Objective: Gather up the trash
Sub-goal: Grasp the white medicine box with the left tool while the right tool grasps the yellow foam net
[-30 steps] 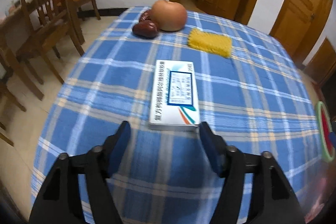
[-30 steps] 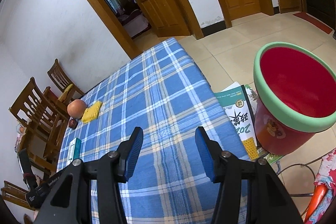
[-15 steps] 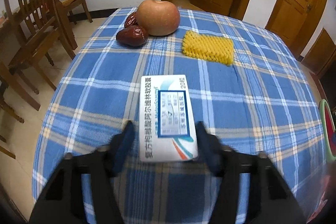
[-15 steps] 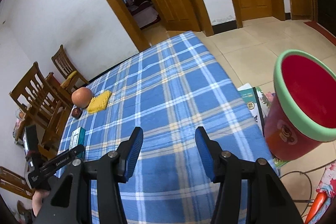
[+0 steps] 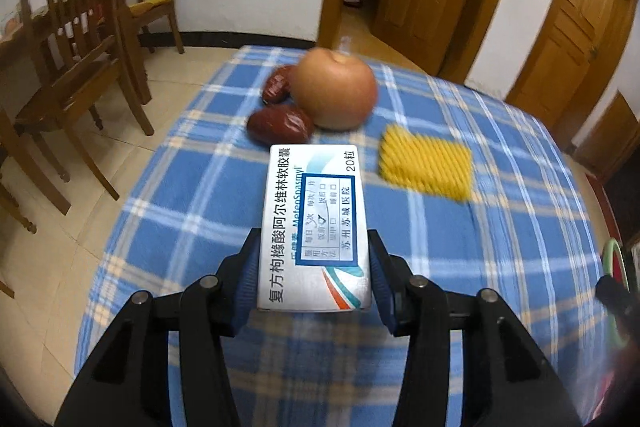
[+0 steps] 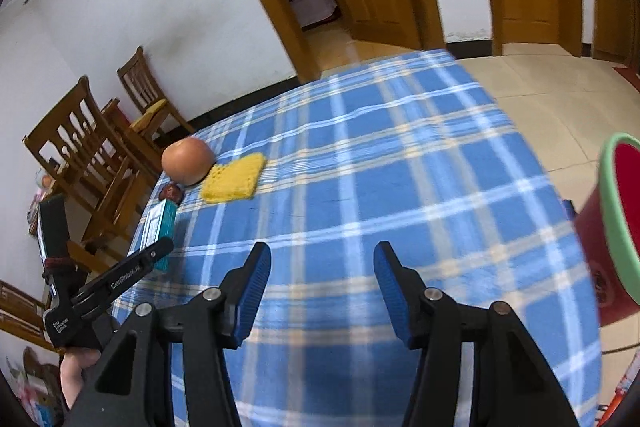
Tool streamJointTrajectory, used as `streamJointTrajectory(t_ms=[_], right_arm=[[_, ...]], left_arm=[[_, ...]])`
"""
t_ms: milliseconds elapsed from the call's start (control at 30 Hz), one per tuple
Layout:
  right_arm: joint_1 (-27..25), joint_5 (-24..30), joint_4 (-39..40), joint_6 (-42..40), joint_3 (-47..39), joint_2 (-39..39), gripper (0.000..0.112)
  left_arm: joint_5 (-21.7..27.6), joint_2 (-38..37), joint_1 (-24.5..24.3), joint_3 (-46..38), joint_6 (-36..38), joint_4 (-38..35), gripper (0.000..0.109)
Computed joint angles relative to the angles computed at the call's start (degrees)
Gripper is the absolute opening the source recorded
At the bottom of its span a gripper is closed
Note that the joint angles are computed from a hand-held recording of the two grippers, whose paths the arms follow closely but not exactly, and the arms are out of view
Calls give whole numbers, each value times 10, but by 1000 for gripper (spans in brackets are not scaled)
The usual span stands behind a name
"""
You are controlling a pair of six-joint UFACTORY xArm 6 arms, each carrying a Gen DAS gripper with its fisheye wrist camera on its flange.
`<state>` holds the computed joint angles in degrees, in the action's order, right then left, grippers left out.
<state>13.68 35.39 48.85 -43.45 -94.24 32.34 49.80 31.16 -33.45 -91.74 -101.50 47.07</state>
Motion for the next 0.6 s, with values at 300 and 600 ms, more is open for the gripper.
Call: streamJointTrajectory(t_ms=[300, 600], right_arm=[[43, 17, -58, 67, -129, 99, 57], [79, 39, -139, 148, -299, 217, 57]], left_arm=[[16, -5, 8, 21, -42, 33, 50], [-10, -15, 15, 50, -79, 48, 50]])
